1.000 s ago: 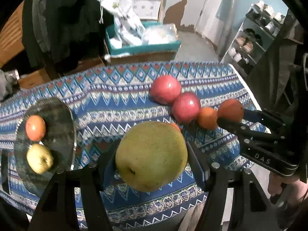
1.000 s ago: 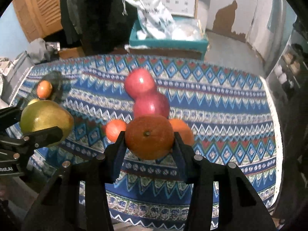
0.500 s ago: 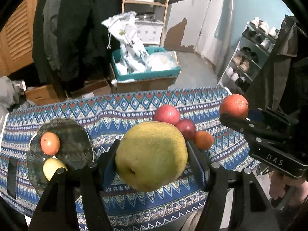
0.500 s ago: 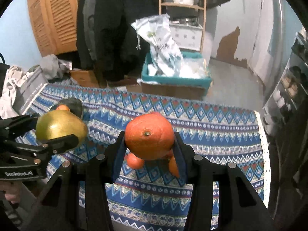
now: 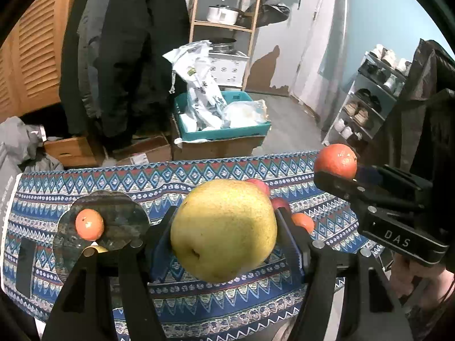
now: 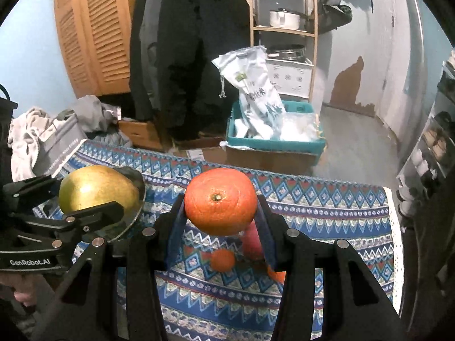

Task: Organize fruits
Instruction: 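Lift the pear with the left gripper while the right gripper carries the orange toward the bowl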

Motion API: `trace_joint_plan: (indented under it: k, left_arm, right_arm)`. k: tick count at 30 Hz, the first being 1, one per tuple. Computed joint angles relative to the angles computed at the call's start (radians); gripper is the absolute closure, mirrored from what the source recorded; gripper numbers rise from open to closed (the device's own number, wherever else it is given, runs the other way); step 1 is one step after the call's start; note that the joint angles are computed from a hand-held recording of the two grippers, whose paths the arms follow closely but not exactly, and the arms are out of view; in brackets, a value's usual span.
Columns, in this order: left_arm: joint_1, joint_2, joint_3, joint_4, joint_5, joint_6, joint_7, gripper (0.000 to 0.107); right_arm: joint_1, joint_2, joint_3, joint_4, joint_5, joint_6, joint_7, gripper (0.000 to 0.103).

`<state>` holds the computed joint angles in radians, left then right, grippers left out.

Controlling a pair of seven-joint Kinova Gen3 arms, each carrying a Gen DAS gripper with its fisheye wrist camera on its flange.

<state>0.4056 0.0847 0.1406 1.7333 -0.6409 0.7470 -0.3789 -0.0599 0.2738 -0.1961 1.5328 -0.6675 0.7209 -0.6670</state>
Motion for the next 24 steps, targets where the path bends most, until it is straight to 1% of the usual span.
trace_joint_plan:
  k: [9, 15, 20, 24]
  left_arm:
    - [-0.039, -0.033, -0.008, 0.062, -0.002, -0.001, 0.044, 0.039]
    - [-0.092, -0.054, -0.015, 0.126, 0.029, -0.018, 0.052, 0.039]
    - [-0.137, -0.066, -0.021, 0.184, 0.058, -0.037, 0.05, 0.039]
    - [-0.166, -0.069, -0.028, 0.23, 0.081, -0.048, 0.042, 0.039]
  right_arm:
    - [-0.055, 0.048, -0.014, -0.075, 0.04, 0.048, -0.067, 0.056]
    - [-0.094, 0.087, -0.034, -0.123, 0.065, 0.066, -0.115, 0.056]
    - [-0.148, 0.119, -0.043, -0.161, 0.11, 0.076, -0.166, 0.056]
    - [-0.176, 0.158, -0.056, -0.207, 0.128, 0.114, -0.209, 0.056]
